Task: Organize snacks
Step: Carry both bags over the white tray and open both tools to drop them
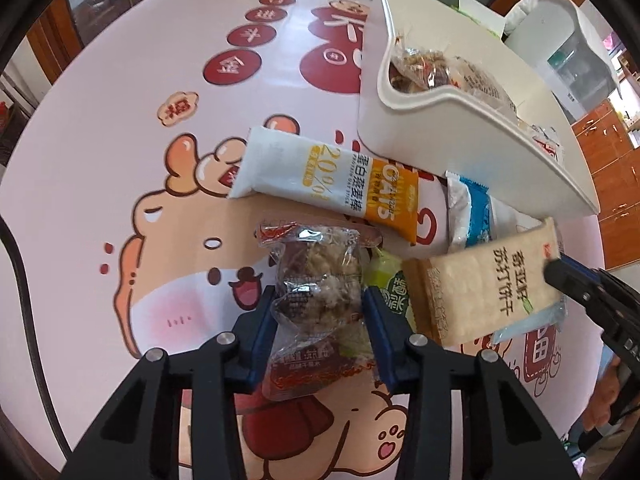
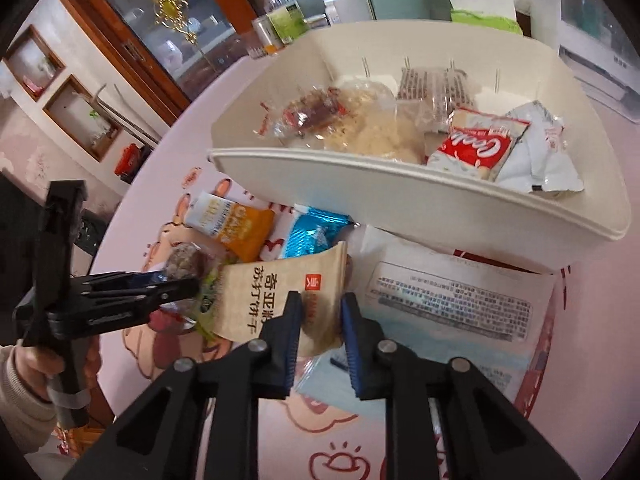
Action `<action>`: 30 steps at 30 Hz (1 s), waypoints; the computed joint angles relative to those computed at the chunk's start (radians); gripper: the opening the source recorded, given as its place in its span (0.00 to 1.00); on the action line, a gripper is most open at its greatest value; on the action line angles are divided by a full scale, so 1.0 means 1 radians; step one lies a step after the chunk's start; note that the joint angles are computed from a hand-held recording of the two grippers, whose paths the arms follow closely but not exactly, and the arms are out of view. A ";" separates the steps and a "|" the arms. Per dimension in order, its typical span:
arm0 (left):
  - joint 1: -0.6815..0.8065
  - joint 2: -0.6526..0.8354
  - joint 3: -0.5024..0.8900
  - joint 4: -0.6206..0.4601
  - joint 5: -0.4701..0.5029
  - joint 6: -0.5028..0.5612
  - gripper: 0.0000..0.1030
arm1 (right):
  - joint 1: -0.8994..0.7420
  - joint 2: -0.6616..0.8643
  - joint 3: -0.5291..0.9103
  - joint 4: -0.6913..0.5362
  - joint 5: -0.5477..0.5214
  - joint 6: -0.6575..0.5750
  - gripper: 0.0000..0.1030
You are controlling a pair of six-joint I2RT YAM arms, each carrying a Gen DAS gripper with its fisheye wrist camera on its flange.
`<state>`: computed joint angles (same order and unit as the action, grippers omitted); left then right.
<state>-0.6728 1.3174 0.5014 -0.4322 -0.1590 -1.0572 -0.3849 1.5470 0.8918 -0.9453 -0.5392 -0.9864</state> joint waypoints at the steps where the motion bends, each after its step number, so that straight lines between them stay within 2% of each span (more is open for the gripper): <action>1: -0.010 -0.021 -0.004 -0.015 -0.012 -0.008 0.40 | -0.004 -0.020 -0.002 -0.011 -0.002 -0.009 0.17; 4: -0.030 -0.087 0.014 -0.091 -0.052 -0.012 0.40 | -0.023 -0.079 0.006 -0.071 -0.027 -0.042 0.14; 5: -0.048 -0.105 0.029 -0.120 -0.075 -0.018 0.40 | -0.027 -0.101 0.014 -0.092 -0.038 -0.049 0.08; 8: -0.087 -0.124 0.095 -0.196 -0.125 -0.024 0.40 | -0.036 -0.157 0.045 -0.130 -0.055 -0.055 0.07; 14: -0.097 -0.150 0.217 -0.301 -0.180 0.030 0.40 | -0.042 -0.218 0.109 -0.181 -0.061 -0.071 0.06; 23: -0.047 -0.056 0.477 -0.377 -0.220 0.179 0.40 | -0.049 -0.227 0.318 -0.261 -0.129 -0.039 0.06; 30: -0.019 0.063 0.730 -0.442 -0.276 0.305 0.40 | -0.033 -0.198 0.485 -0.212 -0.160 0.095 0.06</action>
